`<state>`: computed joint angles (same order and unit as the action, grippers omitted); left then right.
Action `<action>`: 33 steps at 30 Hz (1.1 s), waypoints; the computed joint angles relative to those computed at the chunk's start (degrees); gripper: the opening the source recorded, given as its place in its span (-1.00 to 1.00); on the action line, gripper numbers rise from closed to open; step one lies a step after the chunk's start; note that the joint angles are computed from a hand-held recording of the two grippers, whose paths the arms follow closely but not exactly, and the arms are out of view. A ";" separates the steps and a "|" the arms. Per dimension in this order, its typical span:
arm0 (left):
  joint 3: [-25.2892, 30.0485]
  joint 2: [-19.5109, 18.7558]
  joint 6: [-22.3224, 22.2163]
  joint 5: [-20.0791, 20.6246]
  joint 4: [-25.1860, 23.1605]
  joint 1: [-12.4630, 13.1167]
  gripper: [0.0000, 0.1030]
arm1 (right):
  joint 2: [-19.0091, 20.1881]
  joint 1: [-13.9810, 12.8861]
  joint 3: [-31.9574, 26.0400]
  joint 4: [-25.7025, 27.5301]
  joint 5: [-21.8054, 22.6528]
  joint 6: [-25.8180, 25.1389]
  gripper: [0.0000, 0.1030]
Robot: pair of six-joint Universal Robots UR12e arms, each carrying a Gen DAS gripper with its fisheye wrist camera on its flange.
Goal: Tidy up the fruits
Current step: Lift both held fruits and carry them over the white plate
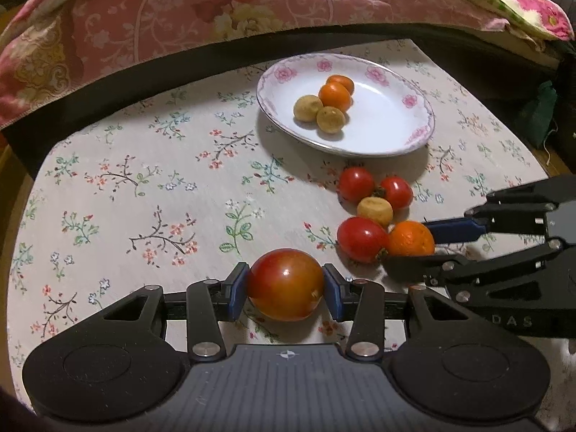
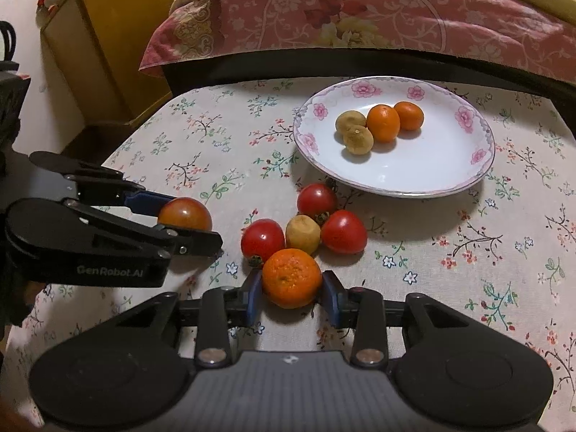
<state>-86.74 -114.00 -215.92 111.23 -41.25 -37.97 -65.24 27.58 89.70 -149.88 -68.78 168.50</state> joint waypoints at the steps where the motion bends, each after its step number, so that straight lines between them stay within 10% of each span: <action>1: -0.01 -0.05 0.09 -0.02 -0.13 -0.03 0.01 | 0.01 0.05 0.08 -0.29 -0.11 0.08 -0.44; 13: 0.34 -0.23 1.19 0.27 -1.75 -0.46 0.27 | 0.09 0.09 0.29 -1.26 -0.16 0.08 -0.37; 33: 0.05 0.02 0.32 -0.39 -0.37 -0.55 -0.02 | -0.34 0.10 0.50 -1.48 -0.21 0.44 -0.44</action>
